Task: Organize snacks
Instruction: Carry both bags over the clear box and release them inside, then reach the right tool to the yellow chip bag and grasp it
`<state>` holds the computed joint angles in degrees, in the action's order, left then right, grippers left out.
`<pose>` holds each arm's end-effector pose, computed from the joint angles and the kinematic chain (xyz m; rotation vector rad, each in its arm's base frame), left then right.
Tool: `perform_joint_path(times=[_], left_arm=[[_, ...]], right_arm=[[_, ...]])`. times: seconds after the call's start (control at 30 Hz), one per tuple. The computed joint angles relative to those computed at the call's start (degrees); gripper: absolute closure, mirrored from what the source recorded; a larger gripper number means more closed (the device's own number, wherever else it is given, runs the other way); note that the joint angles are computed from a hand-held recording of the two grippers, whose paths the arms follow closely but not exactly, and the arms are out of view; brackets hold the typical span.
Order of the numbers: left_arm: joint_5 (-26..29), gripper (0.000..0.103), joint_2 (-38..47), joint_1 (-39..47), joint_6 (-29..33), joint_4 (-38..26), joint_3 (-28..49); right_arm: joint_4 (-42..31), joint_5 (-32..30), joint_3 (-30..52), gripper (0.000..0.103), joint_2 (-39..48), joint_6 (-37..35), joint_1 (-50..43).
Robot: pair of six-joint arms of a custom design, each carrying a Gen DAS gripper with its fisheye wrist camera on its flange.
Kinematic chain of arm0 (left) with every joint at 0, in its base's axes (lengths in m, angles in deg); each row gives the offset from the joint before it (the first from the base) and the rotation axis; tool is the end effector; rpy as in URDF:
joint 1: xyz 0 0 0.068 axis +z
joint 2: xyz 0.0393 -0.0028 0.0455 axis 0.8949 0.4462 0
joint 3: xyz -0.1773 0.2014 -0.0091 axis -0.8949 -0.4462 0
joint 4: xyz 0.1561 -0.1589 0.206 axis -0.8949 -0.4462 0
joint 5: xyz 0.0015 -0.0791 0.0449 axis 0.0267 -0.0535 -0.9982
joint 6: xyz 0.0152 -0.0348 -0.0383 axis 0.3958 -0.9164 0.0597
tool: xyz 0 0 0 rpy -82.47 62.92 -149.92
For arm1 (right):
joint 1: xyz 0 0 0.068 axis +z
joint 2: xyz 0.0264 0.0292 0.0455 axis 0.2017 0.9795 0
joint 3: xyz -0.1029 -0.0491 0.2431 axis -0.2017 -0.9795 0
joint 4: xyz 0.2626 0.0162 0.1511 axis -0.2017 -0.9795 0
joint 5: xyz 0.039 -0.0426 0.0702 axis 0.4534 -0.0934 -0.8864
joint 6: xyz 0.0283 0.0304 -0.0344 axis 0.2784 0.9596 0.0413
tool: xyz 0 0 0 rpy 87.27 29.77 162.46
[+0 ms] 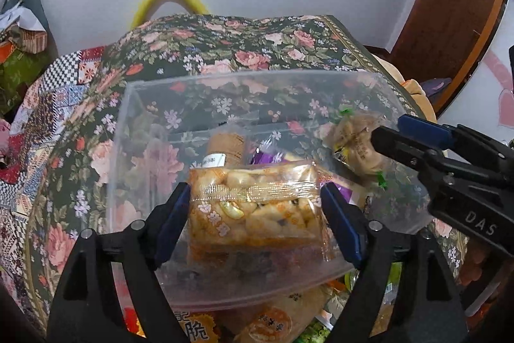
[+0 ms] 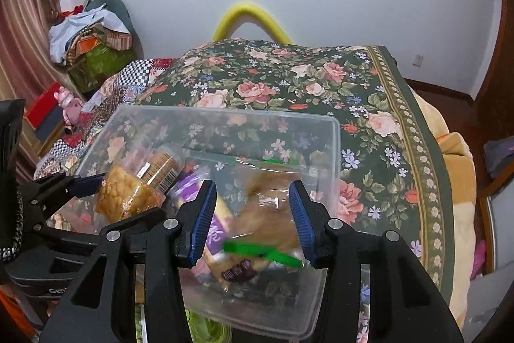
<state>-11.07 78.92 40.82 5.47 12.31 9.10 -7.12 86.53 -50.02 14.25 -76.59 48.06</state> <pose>0.2712 -0.1080 0.1500 -0.0327 2.5074 -0.1450 0.2558 0.1875 0.1325 -0.5046 2.3117 0.3753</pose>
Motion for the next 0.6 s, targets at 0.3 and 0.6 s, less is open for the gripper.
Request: perform_joint_path(times=[0.3, 0.6], left_arm=[[-1.35, 0.015, -14.43, -1.68, -0.55, -7.02, -2.15], [-7.97, 0.010, -32.88, -8.36, -3.00, -20.21, -3.01]], right_arm=[[-4.49, 2.27, -5.57, 0.046, -14.23, 0.26, 2.16], [-12.23, 6.47, -11.76, 0.042, -31.18, 3.05, 7.52]])
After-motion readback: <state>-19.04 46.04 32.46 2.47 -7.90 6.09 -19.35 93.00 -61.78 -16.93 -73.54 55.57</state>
